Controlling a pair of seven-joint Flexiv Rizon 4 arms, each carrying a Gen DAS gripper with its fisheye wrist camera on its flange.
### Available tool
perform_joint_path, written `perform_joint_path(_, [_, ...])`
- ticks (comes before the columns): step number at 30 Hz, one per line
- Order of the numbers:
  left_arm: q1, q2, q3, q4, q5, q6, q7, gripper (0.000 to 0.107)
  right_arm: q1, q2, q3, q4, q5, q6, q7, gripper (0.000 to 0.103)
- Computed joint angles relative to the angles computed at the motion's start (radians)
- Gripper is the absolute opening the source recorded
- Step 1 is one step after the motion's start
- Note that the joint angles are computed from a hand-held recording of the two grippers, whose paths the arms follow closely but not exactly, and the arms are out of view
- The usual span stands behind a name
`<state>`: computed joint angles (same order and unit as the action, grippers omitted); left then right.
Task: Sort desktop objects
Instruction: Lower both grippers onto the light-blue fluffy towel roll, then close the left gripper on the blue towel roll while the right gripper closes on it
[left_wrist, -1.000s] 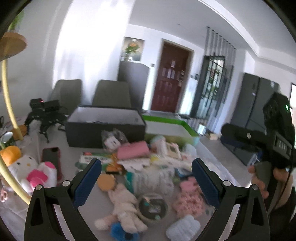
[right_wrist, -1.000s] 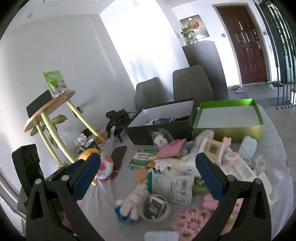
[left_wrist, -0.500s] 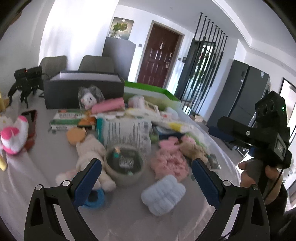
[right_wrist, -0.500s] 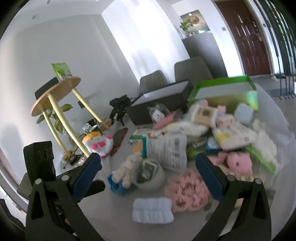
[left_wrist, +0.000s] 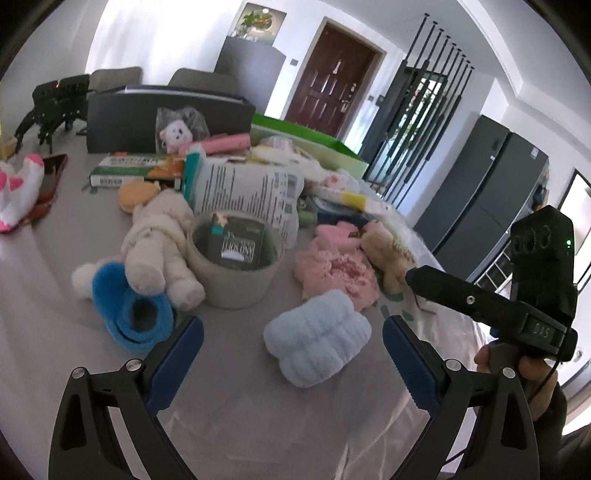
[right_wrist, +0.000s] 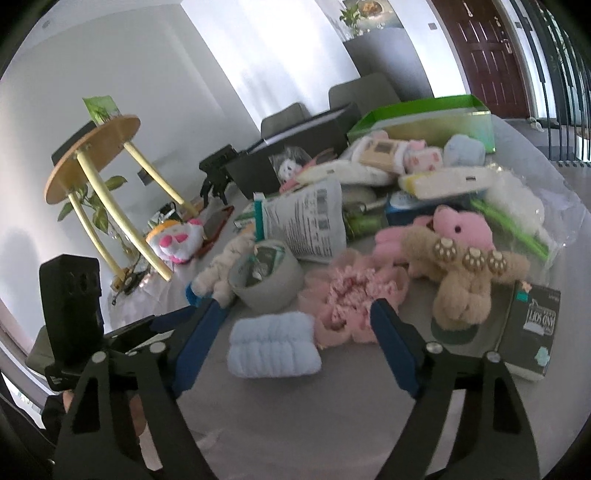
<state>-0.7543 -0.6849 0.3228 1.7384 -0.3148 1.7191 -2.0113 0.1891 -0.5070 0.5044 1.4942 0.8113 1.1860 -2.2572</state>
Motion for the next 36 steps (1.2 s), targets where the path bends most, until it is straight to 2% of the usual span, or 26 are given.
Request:
perform_joint_path(2, [0.016,0.001,-0.023,0.002,0.004,0.001,0.003,0.095,0.008,-0.005,-0.011,0.003,-0.015,-0.012,0.018,0.073])
perform_joint_path(3, [0.024,0.001,-0.035,0.003,0.006,0.000,0.005,0.088,0.013,-0.006,-0.016,0.007,-0.024,-0.015,0.026,0.069])
perform_joint_path(8, [0.047,-0.001,-0.060,-0.005,0.019,-0.029,0.001,0.069,0.030,-0.017,-0.026,0.025,-0.076,-0.031,0.046,0.049])
perform_joint_path(13, [0.104,0.003,-0.132,-0.009,0.047,-0.034,0.008,0.068,0.026,-0.031,-0.020,0.021,-0.093,-0.074,0.055,0.044])
perform_joint_path(16, [0.111,0.000,-0.139,-0.010,0.050,-0.040,-0.003,0.065,0.018,-0.037,-0.014,0.011,-0.089,-0.103,0.056,0.041])
perform_joint_path(20, [0.146,-0.002,-0.181,-0.011,0.062,-0.040,0.002,0.045,0.020,-0.048,-0.017,-0.006,-0.081,-0.126,0.059,0.041])
perform_joint_path(21, [0.156,-0.003,-0.193,-0.013,0.065,-0.038,0.005,0.042,0.019,-0.050,-0.017,-0.010,-0.079,-0.133,0.056,0.041])
perform_joint_path(26, [0.157,-0.012,-0.194,-0.028,0.073,-0.054,0.008,0.040,0.021,-0.060,-0.020,-0.026,-0.069,-0.170,0.053,0.039])
perform_joint_path(31, [0.181,-0.010,-0.224,-0.017,0.072,-0.036,0.002,0.040,0.026,-0.059,-0.027,-0.027,-0.059,-0.178,0.056,0.037])
perform_joint_path(36, [0.162,-0.008,-0.205,-0.012,0.068,-0.029,-0.002,0.040,0.025,-0.049,-0.028,-0.023,-0.045,-0.179,0.051,0.037])
